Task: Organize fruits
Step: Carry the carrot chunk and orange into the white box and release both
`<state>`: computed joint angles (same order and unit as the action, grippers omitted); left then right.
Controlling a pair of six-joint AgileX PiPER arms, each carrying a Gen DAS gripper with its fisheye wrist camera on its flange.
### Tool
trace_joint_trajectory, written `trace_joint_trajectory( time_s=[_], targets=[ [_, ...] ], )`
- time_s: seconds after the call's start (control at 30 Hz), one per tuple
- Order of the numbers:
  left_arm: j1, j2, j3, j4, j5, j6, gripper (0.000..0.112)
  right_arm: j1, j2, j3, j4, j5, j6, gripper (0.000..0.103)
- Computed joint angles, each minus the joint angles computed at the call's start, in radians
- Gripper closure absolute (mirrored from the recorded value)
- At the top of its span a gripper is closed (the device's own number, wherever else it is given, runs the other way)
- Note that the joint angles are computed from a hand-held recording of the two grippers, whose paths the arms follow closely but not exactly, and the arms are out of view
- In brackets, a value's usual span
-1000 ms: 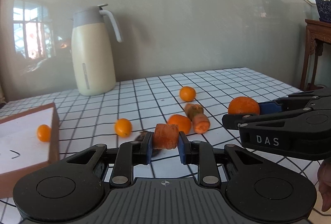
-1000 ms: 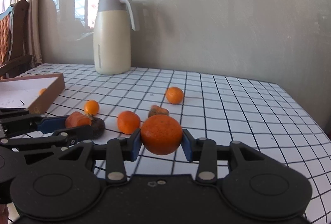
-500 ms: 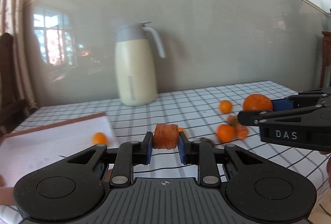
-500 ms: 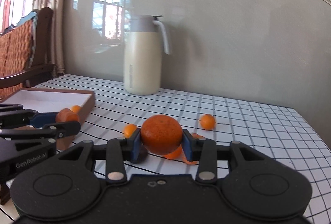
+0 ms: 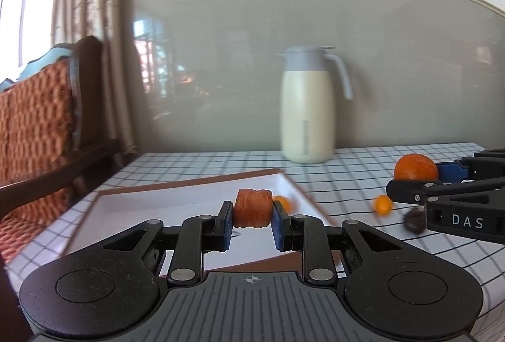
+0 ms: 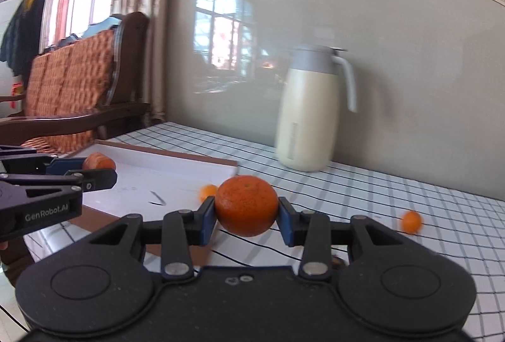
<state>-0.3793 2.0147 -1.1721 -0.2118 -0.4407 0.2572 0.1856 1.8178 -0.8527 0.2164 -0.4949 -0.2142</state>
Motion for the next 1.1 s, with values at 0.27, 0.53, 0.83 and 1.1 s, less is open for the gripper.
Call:
trace_joint_trajectory(
  time_s=[0.27,0.53,0.83,1.1],
  targets=[
    [0.102,-0.001,0.012,0.010,-0.014,-0.004,0.087,0.082,0.076,-0.130,0.040,0.054,-0.037,0.071],
    [0.169,0.041,-0.066,-0.046,0.028,0.027,0.087,0.108,0.176,-0.276,0.046,0.115,-0.053,0.071],
    [0.204,0.160,-0.277,-0.247,0.114,0.199,0.087,0.068,0.297,-0.492,0.025,0.212,-0.042,0.071],
    [0.221,0.271,-0.480,-0.488,0.210,0.439,0.087,0.024,0.419,-0.712,-0.110,0.352,0.107,0.071]
  ],
)
